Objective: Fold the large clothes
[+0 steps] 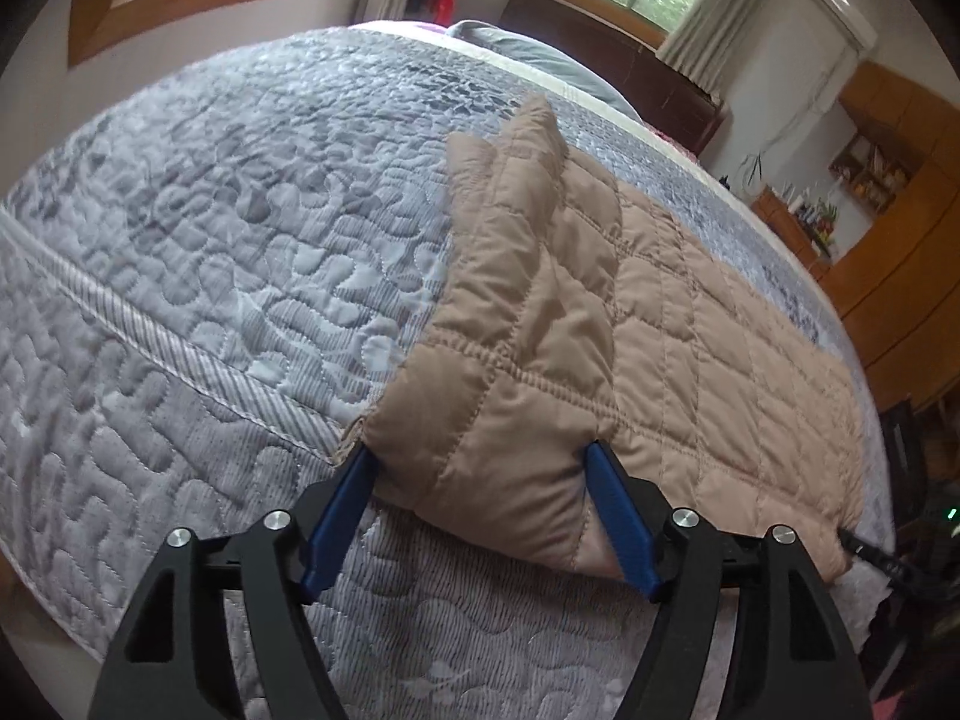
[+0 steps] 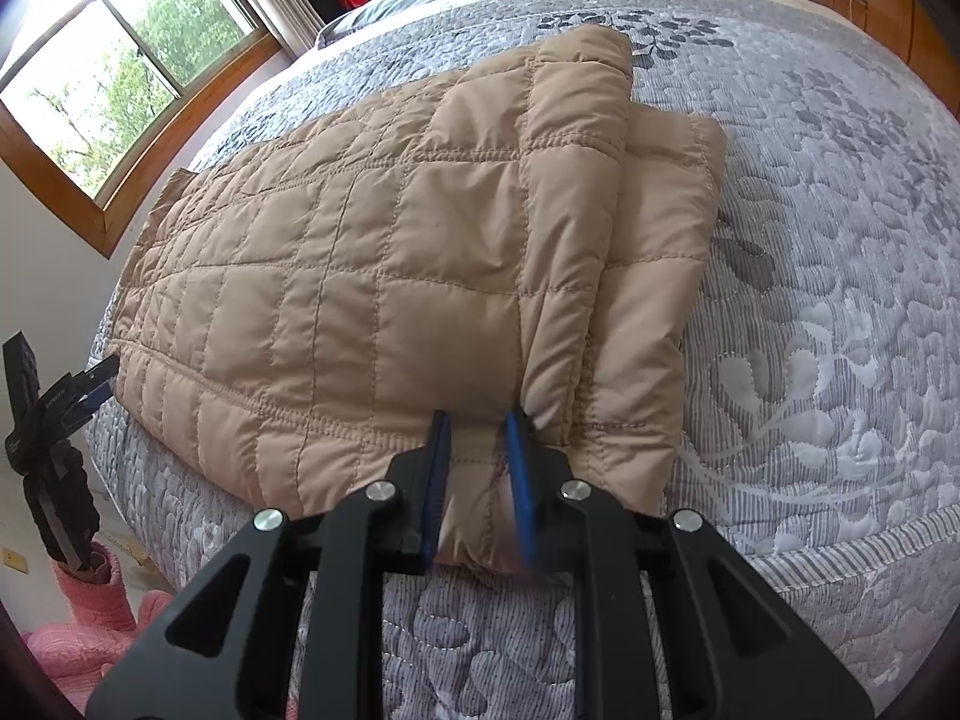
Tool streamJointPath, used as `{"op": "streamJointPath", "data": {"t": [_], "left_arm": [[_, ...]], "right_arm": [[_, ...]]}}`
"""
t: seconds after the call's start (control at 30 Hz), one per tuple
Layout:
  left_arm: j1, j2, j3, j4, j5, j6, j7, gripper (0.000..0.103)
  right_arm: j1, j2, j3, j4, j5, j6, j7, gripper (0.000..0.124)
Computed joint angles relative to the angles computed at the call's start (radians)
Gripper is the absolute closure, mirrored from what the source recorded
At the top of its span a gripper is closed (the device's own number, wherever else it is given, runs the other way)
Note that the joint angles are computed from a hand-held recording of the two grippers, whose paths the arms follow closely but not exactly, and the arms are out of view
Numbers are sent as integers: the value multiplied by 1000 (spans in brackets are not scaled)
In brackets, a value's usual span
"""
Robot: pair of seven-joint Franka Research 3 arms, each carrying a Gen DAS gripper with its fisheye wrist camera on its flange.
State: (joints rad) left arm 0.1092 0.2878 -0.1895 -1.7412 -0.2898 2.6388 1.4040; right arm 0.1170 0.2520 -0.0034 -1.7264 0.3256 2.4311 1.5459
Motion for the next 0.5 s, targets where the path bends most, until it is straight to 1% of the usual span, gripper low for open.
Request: {"op": "streamJointPath", "data": {"t": [0.07, 0.13, 0.2, 0.27, 0.37, 0.43, 0.47, 0.5], "left_arm": [[35, -9, -31, -24, -103, 30, 45, 30], [66, -15, -54, -40, -211, 43, 96, 30], [80, -22, -65, -57, -306, 67, 126, 30], [80, -21, -66, -61, -363, 80, 137, 31], [80, -24, -75, -79, -456, 122, 160, 32], [95, -30, -90, -87, -559, 102, 186, 32], [97, -36, -87, -95, -598, 83, 177, 32], [90, -43, -74, -106, -609, 67, 148, 32]], "right_arm": [[-2, -1, 1, -1, 7, -1, -2, 106], [-5, -1, 1, -1, 14, -3, -9, 106], [-8, 1, 2, 4, 23, -11, -13, 106], [-12, 3, 2, 9, 31, -17, -20, 106], [-16, 2, 3, 9, 42, -21, -30, 106], [-17, 1, 2, 7, 48, -19, -32, 106], [-18, 0, 2, 5, 51, -19, -33, 106], [-19, 0, 2, 6, 52, -20, -34, 106]]}}
